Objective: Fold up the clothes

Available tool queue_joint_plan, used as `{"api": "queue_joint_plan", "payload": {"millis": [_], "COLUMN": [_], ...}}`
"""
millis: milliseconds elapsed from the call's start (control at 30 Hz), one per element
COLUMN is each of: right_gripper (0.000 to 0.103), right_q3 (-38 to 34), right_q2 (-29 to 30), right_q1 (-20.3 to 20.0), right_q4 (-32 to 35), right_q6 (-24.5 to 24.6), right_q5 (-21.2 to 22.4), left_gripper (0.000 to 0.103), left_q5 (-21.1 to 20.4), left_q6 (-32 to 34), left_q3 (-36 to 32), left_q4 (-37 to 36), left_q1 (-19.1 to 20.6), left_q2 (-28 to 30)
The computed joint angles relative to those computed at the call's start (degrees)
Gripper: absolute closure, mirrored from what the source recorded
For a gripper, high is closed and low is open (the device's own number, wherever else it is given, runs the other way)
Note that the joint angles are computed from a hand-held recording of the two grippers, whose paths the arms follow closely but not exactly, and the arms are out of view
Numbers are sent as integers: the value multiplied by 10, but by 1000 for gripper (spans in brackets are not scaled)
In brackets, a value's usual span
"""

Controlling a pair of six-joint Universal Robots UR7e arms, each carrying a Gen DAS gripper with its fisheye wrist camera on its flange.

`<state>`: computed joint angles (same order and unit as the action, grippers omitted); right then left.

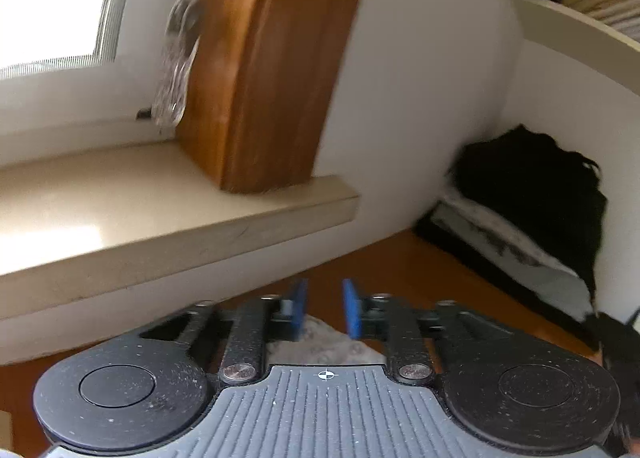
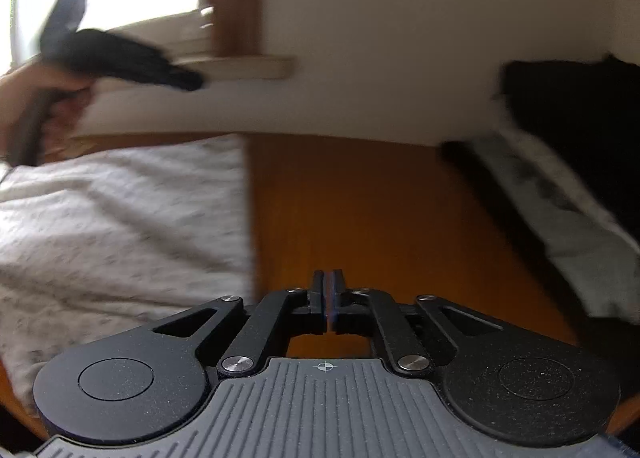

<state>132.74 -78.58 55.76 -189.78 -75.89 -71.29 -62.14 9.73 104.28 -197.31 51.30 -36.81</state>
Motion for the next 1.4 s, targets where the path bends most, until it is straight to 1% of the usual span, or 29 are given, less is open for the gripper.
{"api": "queue_joint_plan", "payload": {"millis": [33, 67, 100, 167, 200, 233, 267, 333, 400, 467, 500, 533, 567, 700, 800, 900, 933, 967, 1033, 1200, 1233, 1267, 1300, 1333, 1400], "right_gripper": [96, 96, 96, 95, 94, 94, 93, 90, 89, 88, 86, 86, 86, 78, 78, 77, 77, 77, 77, 77, 77, 77, 77, 77, 77], "right_q3": [-4, -5, -6, 6, 10, 14, 22, 38, 50, 56, 58, 59, 59, 62, 66, 65, 63, 61, 61, 58, 58, 59, 59, 59, 59], "right_q2": [-9, -12, -15, -8, -7, -3, 5, 25, 46, 66, 77, 82, 87, 110, 117, 115, 107, 99, 99, 110, 110, 111, 112, 112, 113], "right_q1": [-3, -3, -2, 16, 23, 34, 43, 66, 87, 104, 112, 115, 119, 122, 121, 118, 113, 109, 109, 111, 111, 111, 111, 111, 111], "right_q4": [25, 40, 55, 58, 76, 95, 94, 91, 80, 77, 69, 66, 64, 33, 26, 36, 49, 62, 64, 54, 52, 51, 50, 48, 46], "right_q6": [1, -3, -7, -15, -22, -33, -45, -72, -90, -98, -92, -93, -94, -105, -105, -103, -106, -108, -106, -108, -108, -109, -110, -112, -115], "right_q5": [17, 29, 42, 50, 52, 48, 44, 30, 14, -1, -7, -14, -21, -39, -36, -30, -28, -25, -24, -24, -24, -24, -24, -24, -25], "left_gripper": [58, 55, 55, 56, 56, 58, 60, 60, 61, 61, 61, 67, 70, 70, 70, 72, 72, 72, 72, 72, 88, 103, 103, 103, 103], "left_q5": [10, 23, 32, 44, 52, 64, 76, 99, 109, 107, 104, 95, 84, 53, 25, 19, 17, 11, -5, 3, 14, 36, 69, 90, 101], "left_q6": [6, 9, 12, 10, 6, 1, -5, -14, -27, -41, -44, -49, -53, -62, -74, -71, -68, -66, -61, -47, -33, -19, -5, 5, 10], "left_q3": [10, 21, 31, 51, 61, 74, 86, 111, 136, 153, 158, 158, 155, 136, 107, 89, 86, 84, 89, 90, 92, 94, 92, 93, 101], "left_q4": [1, 4, 11, 30, 39, 46, 49, 46, 45, 50, 55, 62, 70, 91, 105, 103, 99, 95, 90, 92, 82, 68, 52, 39, 20], "left_q1": [-4, -9, -12, -12, -12, -12, -12, -12, -8, -2, 1, 6, 12, 33, 49, 53, 54, 54, 56, 52, 48, 41, 32, 26, 18], "left_q2": [-9, -19, -30, -52, -63, -76, -89, -113, -141, -164, -170, -173, -172, -145, -110, -86, -80, -79, -84, -82, -78, -73, -66, -65, -79]}}
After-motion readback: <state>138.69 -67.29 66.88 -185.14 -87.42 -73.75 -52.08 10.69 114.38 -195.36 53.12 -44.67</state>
